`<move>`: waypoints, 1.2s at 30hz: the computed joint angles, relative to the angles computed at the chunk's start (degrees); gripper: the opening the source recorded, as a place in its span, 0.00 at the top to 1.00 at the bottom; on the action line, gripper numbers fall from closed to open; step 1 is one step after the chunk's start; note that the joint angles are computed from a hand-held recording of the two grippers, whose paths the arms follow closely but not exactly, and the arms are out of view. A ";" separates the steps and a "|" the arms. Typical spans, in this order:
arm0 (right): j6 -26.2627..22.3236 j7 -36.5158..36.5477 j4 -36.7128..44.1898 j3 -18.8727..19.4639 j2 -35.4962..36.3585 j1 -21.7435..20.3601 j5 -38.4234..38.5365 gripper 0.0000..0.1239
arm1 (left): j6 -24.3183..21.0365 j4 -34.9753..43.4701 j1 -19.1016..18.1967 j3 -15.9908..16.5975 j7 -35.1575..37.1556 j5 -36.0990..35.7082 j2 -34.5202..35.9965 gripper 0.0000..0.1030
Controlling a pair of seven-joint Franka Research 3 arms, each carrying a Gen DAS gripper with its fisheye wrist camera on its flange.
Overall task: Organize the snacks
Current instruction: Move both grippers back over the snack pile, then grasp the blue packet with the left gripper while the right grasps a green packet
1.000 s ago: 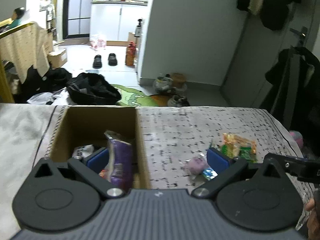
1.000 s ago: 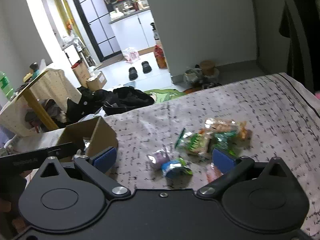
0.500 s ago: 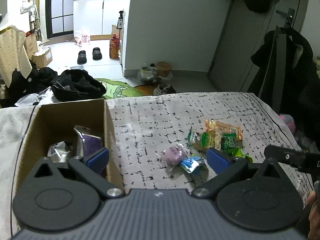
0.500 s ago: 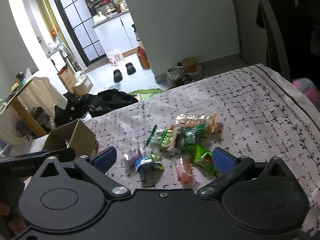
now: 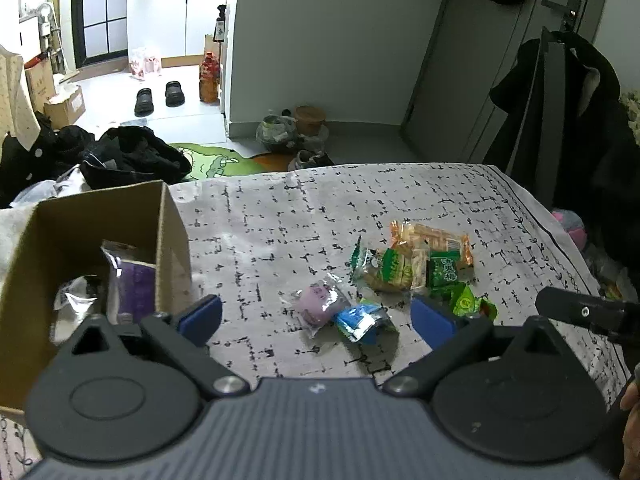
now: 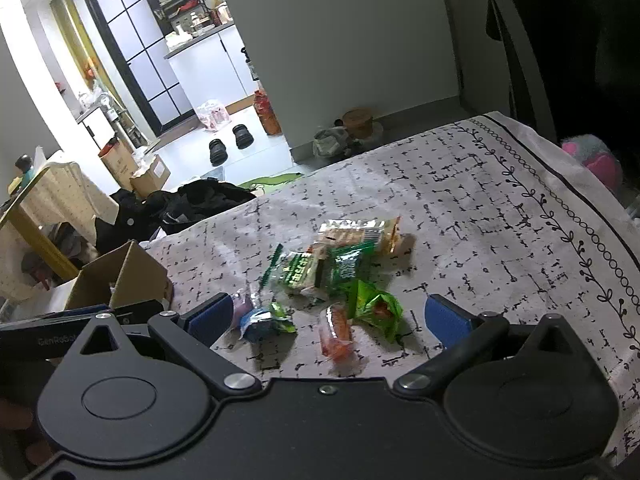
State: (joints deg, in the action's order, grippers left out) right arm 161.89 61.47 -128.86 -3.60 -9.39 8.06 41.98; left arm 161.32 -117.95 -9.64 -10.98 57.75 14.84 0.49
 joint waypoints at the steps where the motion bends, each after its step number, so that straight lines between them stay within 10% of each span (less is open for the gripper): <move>1: 0.28 -0.52 0.04 -0.18 0.20 0.11 0.57 0.17 | 0.17 0.21 -0.03 -0.02 -0.04 -0.02 0.35 0.02; 11: -2.15 -1.47 2.43 -0.09 3.91 -1.25 1.71 0.39 | 0.31 3.39 -0.68 -0.63 1.60 -1.19 5.02 0.15; 22: -3.49 0.37 5.49 1.01 8.98 -3.32 1.38 0.44 | -1.28 7.78 -0.68 -1.71 4.84 -6.29 11.48 0.38; 36: -2.86 1.65 8.72 2.71 13.42 -4.16 0.06 0.45 | -6.27 15.52 -1.03 -2.31 4.86 -12.17 18.64 0.42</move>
State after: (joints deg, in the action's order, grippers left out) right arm 159.03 63.12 -120.13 -0.90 4.04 3.90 42.04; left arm 155.05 -102.43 -10.67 -13.29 62.61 2.67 19.13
